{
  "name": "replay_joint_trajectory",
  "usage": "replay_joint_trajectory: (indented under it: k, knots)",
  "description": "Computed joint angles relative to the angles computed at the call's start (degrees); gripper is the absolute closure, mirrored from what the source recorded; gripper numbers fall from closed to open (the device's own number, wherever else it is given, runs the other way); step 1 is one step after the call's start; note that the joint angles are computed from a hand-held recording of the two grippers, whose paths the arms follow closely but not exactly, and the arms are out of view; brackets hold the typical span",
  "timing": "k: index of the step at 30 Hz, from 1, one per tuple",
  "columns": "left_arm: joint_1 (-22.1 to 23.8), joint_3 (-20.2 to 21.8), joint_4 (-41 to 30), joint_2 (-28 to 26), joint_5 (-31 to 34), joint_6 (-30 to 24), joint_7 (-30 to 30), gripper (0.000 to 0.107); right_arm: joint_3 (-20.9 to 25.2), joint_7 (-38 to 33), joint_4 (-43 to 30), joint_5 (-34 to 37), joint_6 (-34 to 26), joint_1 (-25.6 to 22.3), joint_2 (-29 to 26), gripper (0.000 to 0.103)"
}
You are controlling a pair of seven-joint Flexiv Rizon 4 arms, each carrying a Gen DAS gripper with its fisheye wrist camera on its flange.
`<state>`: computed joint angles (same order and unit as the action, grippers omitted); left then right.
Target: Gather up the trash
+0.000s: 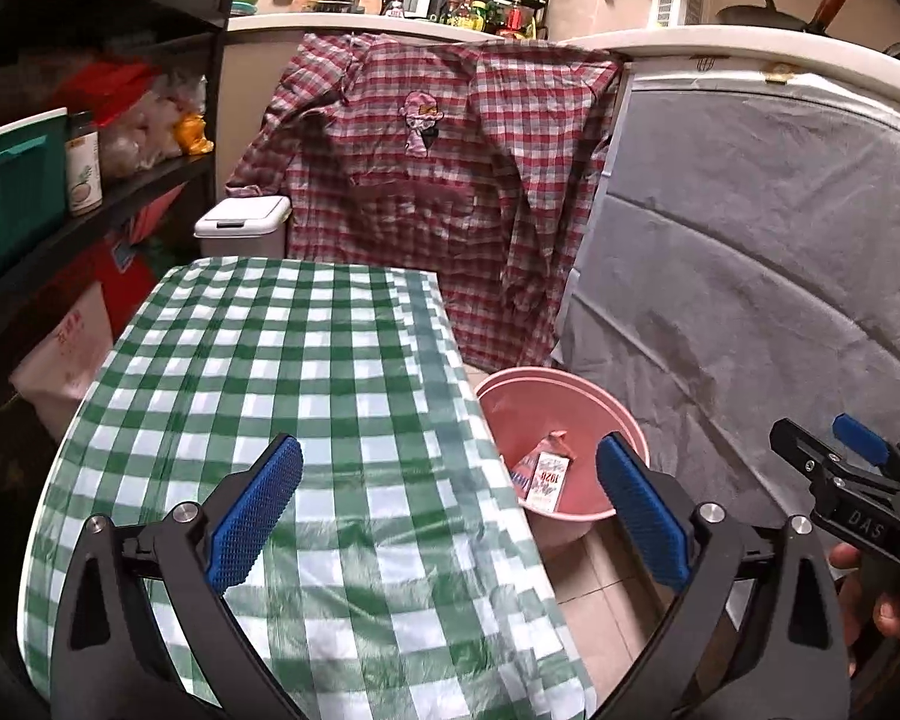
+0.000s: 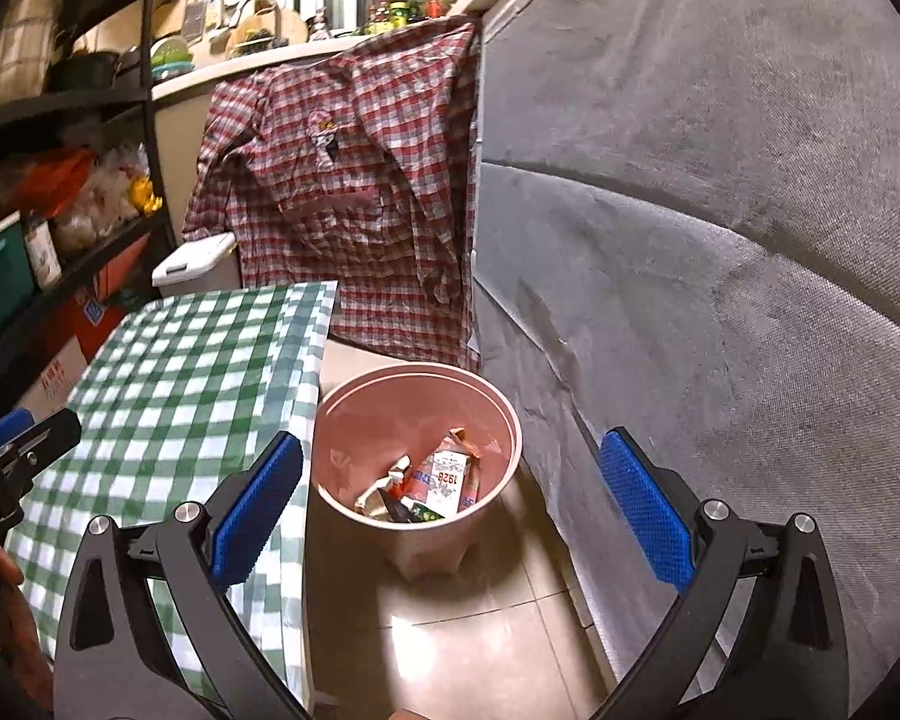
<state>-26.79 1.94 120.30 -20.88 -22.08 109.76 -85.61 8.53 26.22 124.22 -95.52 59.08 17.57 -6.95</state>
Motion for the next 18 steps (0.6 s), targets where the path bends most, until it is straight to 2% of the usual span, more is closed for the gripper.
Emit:
replay_joint_trajectory:
  k: [1,3,5,11,18]
  knots:
    - [-1.2,1.0,0.0,-0.1,-0.7,0.0,0.6,0.012,0.2,-1.0,0.0,0.5,-0.7,0.3,-0.1,0.005]
    - [-0.1,0.0,-0.3,-0.4,1.0,-0.5,1.3,0.011,0.2,-1.9,-0.1,1.0,-1.2,0.6,-0.3,0.005]
    - [-2.1,1.8,-0.9,-1.1,0.1,-0.8,2.2,0.012,0.1,-1.7,-0.1,1.2,-1.0,0.5,-0.3,0.005]
    - [-0.6,0.0,-1.6,-1.7,1.0,-2.5,1.4,0.011,-0.1,-1.8,-0.2,1.7,-0.7,0.4,-0.6,0.005]
    - [-2.2,1.7,-2.8,-2.5,2.2,-3.4,0.9,0.012,-0.3,-1.7,-0.4,2.0,-0.7,0.3,-0.8,0.005]
